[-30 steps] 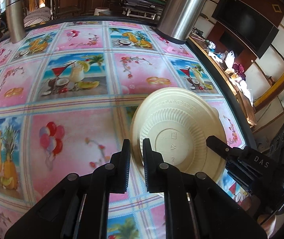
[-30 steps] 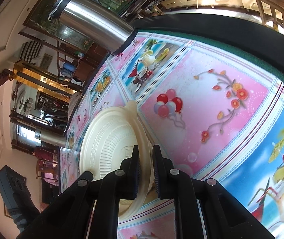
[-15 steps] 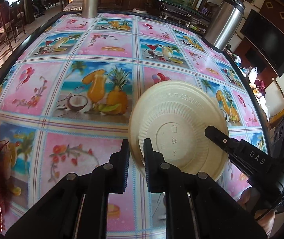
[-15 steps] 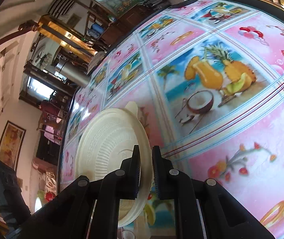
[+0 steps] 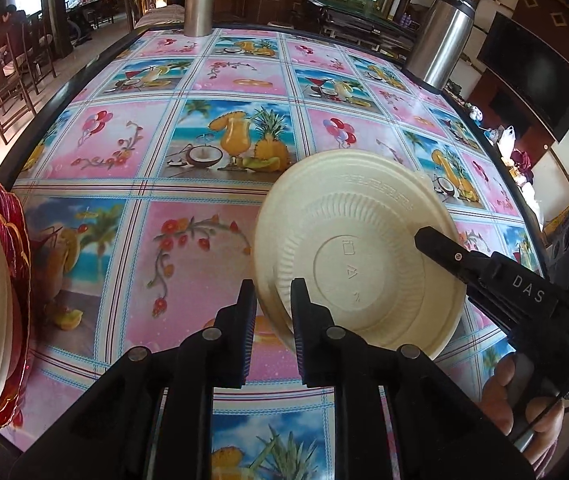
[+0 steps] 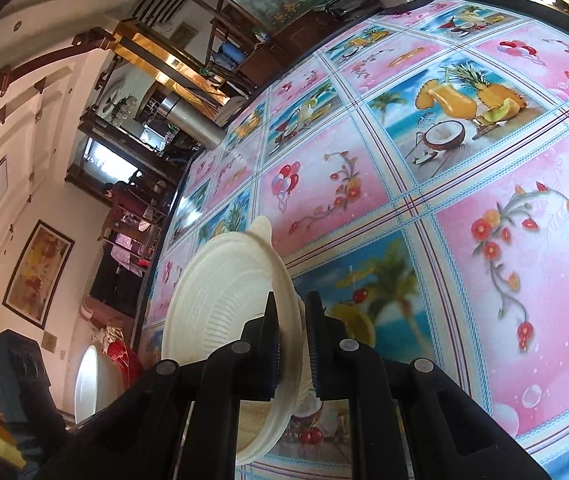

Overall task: Organize plates and bowls
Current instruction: 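Lift the beige ribbed bowl with both grippers and turn toward the plate stack, then carry the beige ribbed bowl with both grippers toward the red plate stack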

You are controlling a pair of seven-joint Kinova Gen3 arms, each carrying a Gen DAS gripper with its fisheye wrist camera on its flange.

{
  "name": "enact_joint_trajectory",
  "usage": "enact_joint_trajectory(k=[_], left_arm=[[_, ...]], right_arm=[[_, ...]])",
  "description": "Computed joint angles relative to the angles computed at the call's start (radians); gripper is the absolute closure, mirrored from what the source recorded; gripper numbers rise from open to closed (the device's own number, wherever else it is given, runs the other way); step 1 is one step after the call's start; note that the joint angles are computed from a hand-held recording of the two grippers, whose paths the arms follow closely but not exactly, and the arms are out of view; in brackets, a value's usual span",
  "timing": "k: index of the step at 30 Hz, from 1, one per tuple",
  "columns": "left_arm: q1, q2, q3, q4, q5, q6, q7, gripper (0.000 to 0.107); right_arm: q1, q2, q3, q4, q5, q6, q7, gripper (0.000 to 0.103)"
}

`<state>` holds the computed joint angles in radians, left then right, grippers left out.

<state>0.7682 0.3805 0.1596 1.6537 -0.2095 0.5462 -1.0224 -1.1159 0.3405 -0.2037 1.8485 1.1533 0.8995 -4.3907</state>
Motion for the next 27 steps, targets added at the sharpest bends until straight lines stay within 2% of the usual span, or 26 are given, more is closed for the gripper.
enact_joint_trajectory(k=[6,21,24,27], left_arm=[[-0.033,-0.016,0.017,0.034,0.03,-0.026,-0.04,0.092],[-0.028,-0.031,0.006,0.072,0.029,-0.075,-0.049,0.091],[-0.028,-0.03,0.007,0.071,0.029,-0.074,-0.051,0.091],[-0.06,-0.022,0.037,0.065,0.066,-0.066,-0.094,0.09]], right_arm=[[-0.021,0.018,0.001,-0.021,0.015,0.033,0.008,0.09],[-0.024,0.032,0.006,-0.038,0.017,0.037,0.041,0.089],[-0.016,0.03,0.008,-0.034,0.016,0.01,0.044,0.086],[-0.023,0.029,0.012,-0.037,0.002,0.026,0.045,0.08]])
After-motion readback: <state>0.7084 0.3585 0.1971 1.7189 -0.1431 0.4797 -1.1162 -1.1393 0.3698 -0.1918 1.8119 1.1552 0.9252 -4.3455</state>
